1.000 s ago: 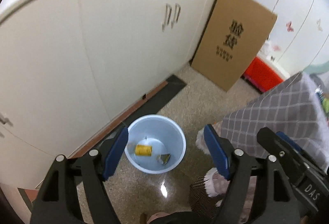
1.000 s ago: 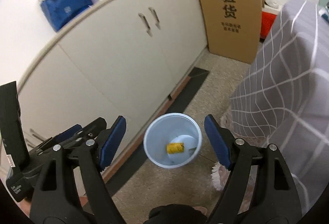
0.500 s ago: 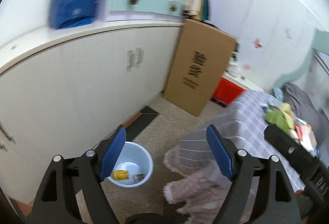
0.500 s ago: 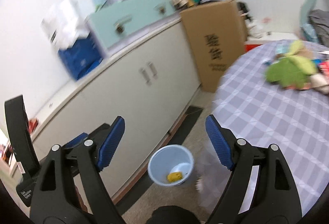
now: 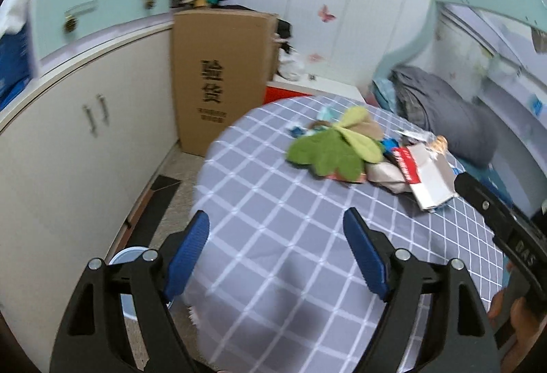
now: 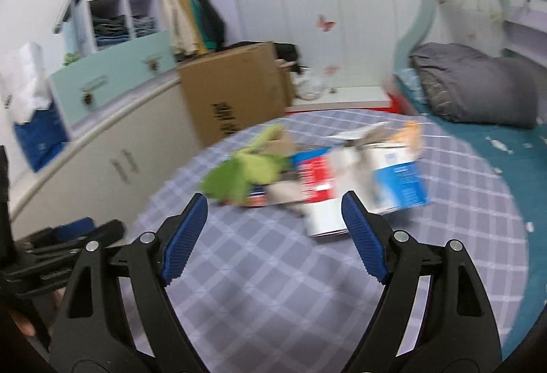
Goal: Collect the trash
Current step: 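Move both tools back over the table toward the trash pile, then grasp the green leaf plush with the left gripper while the right gripper grasps a white paper strip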
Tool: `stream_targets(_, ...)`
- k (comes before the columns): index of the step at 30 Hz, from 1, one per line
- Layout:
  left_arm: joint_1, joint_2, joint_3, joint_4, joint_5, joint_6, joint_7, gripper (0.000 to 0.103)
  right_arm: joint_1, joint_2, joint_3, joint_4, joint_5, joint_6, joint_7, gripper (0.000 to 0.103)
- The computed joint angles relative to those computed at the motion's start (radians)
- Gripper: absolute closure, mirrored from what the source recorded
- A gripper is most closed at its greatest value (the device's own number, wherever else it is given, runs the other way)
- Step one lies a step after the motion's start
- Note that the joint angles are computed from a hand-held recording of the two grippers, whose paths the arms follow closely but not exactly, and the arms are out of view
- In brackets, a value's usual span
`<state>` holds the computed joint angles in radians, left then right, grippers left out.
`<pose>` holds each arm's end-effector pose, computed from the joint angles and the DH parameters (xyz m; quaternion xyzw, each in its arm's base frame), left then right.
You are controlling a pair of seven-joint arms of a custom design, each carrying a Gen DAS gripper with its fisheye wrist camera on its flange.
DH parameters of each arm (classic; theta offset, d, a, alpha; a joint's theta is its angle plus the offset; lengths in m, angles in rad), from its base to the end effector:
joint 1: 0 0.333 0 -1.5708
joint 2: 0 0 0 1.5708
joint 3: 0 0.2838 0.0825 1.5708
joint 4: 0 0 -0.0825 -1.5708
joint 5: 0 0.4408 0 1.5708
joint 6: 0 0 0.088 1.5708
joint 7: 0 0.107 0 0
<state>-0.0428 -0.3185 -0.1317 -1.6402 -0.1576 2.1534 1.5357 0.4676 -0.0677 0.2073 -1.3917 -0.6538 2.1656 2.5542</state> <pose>0.5239 -0.1152 0.8084 -0.6056 0.6844 -0.3486 0.2082 0.4853 0.3659 0.8110 -0.5560 0.6619 -0.3051 0.3995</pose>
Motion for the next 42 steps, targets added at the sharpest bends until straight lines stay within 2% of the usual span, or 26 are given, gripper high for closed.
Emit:
stream_targets(4,-0.018,0.074,-0.03,0.065,0.036,-0.004,0.007,0.024,-0.03,-0.03,-0.023,-0.051,0.014,-0.042,-0.031,0.036)
stream_targets(6,-0.027,0.113,-0.036,0.102,0.047,-0.011,0.015,0.024,-0.043,-0.008,-0.031,-0.035,0.045,-0.053,-0.067,0.04)
stream_targets(9,-0.038,0.164,-0.037,0.156,0.052,-0.033,0.019,0.024,-0.052,0.027,-0.042,-0.008,0.081,-0.07,-0.117,0.052)
stream_targets(10,-0.041,0.183,-0.037,0.174,0.054,-0.035,0.018,0.024,-0.052,0.039,-0.046,0.003,0.096,-0.072,-0.132,0.061)
stream_targets(11,-0.045,0.204,-0.039,0.195,0.059,-0.038,0.016,0.024,-0.051,0.046,-0.048,0.007,0.109,-0.071,-0.145,0.076)
stream_targets(13,-0.05,0.232,-0.039,0.222,0.065,-0.038,0.015,0.024,-0.051,0.056,-0.056,0.013,0.136,-0.074,-0.188,0.089)
stream_targets(16,-0.058,0.277,-0.038,0.261,0.061,-0.029,0.014,0.024,-0.055,0.028,-0.06,-0.031,0.102,-0.02,-0.167,0.101)
stream_targets(23,-0.09,0.452,-0.043,0.467,0.081,-0.039,-0.011,0.024,-0.078,0.015,-0.058,-0.034,0.055,0.055,-0.133,0.101)
stream_targets(28,-0.133,0.613,-0.036,0.676,0.143,-0.115,-0.034,0.028,-0.08,0.039,-0.063,-0.004,0.078,0.072,-0.15,0.101)
stream_targets(30,-0.146,0.679,-0.029,0.767,0.158,-0.17,-0.035,0.043,-0.081,0.034,-0.066,-0.014,0.077,0.082,-0.139,0.101)
stream_targets(32,-0.141,0.707,-0.031,0.803,0.134,-0.195,-0.028,0.046,-0.082,0.029,-0.067,-0.021,0.08,0.082,-0.14,0.1)
stream_targets(34,-0.138,0.704,-0.031,0.793,0.126,-0.185,0.001,0.055,-0.084,0.022,-0.067,-0.031,0.076,0.085,-0.133,0.1)
stream_targets(35,-0.137,0.696,-0.032,0.778,0.122,-0.176,0.014,0.078,-0.085,0.021,-0.066,-0.033,0.082,0.082,-0.135,0.1)
stream_targets(36,-0.133,0.694,-0.036,0.777,0.109,-0.175,0.032,0.097,-0.086,0.017,-0.067,-0.04,0.089,0.085,-0.134,0.1)
stream_targets(38,-0.132,0.684,-0.036,0.769,0.098,-0.18,0.034,0.097,-0.089,0.012,-0.068,-0.048,0.109,0.088,-0.134,0.1)
stream_targets(42,-0.109,0.551,-0.038,0.586,0.052,-0.067,0.046,0.098,-0.1,-0.033,-0.065,-0.098,0.125,0.108,-0.103,0.1)
